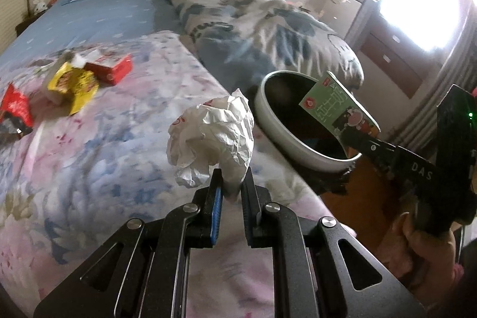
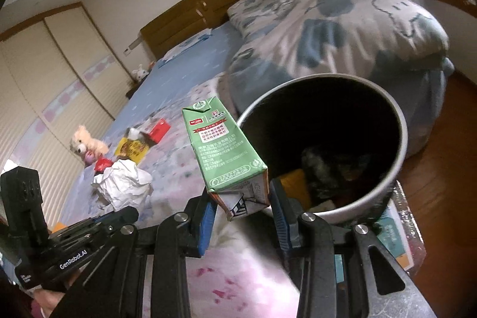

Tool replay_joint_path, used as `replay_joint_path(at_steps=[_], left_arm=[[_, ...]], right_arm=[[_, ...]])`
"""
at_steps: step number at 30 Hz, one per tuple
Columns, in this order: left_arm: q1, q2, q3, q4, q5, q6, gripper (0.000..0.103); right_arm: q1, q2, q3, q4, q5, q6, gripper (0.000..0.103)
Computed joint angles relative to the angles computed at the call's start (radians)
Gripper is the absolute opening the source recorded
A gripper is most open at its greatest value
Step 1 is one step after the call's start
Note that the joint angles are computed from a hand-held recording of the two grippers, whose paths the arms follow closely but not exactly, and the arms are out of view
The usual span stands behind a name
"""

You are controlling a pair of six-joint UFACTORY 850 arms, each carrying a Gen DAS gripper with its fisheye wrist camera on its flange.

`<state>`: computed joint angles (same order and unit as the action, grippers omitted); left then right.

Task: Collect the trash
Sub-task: 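Carry the white tissue and green carton over the bin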

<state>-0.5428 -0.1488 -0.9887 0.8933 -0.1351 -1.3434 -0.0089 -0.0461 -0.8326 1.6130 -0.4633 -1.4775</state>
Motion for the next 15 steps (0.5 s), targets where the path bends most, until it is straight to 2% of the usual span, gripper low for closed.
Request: replay_joint_path(at_steps=[8,15], left_arm=[[-0.02,-0.055,-0.077,-0.222,-0.003,0.249,0.011],[-0.038,-0.098,-0.136,-0.328,-0.021,0.375,0.011]], right_arm=[[-0.06,0.006,0.007,0.0,-0.002,0.002,0.035],[-0.089,0.002,0.004,-0.001,0.0,0.015,0.035]])
